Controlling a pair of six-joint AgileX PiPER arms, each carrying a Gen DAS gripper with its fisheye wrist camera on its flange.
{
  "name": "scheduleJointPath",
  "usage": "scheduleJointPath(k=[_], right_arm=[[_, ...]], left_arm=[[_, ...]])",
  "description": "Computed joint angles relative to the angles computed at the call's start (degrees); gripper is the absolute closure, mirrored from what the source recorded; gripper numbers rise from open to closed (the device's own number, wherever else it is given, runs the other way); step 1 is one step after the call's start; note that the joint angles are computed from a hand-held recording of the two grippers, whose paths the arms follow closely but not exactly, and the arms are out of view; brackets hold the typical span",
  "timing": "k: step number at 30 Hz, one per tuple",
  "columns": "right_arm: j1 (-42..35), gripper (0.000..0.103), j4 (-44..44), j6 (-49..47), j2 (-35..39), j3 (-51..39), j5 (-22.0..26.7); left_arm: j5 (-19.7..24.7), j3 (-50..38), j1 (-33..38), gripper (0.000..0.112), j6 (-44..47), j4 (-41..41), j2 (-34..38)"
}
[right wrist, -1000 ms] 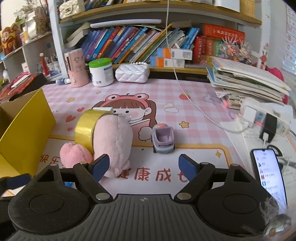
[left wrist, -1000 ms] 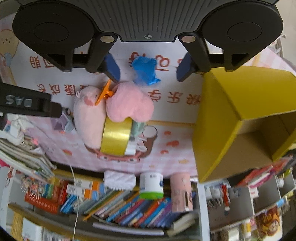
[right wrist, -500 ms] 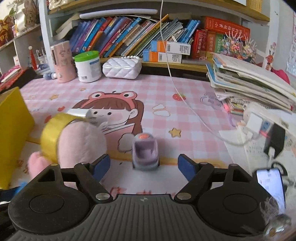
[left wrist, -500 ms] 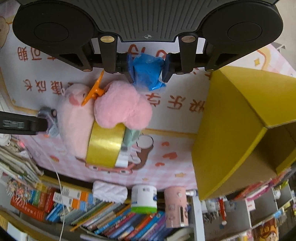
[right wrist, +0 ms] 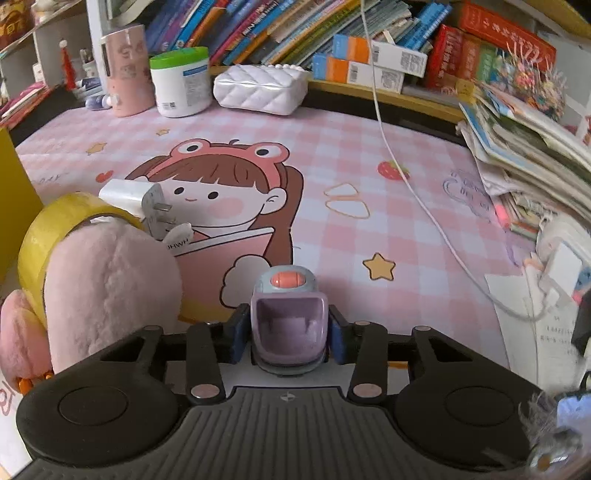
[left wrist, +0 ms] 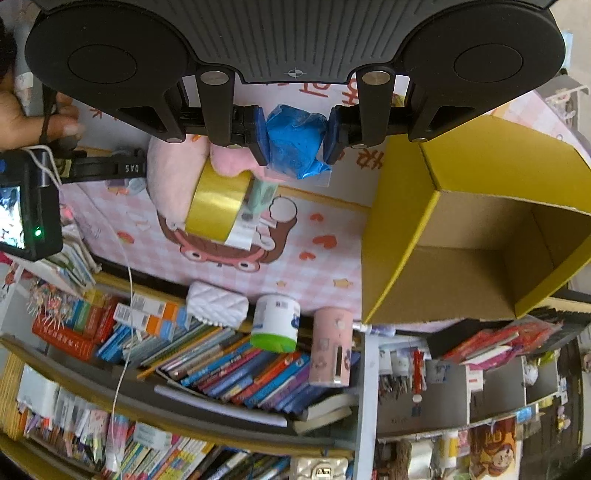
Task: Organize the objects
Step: 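Close the right gripper on the lavender toy while the left gripper lifts the blue bag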
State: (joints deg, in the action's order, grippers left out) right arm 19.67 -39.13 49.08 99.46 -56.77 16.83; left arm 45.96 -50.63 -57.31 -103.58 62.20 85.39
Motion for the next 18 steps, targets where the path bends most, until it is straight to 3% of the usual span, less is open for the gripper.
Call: scheduleJointPath(k=[11, 14, 18], right_arm=[[3.67, 0.064, -10.86, 18.97, -14.44, 5.63, 3.95], [7.36, 0.064, -18.32, 27.33, -17.82, 6.57, 8.51], [11.3, 0.064, -18.51, 31.02, -21.16, 7.4, 14.47]], left_arm=[[-1.49, 3.24, -0.68, 0.083, -5.34, 6.78, -4.77], [-3.2, 4.79, -0.35, 0.083, -6.09, 9.08, -6.51], [-5.81, 7.4, 0.29, 0.083, -7.39, 12.22, -9.29]])
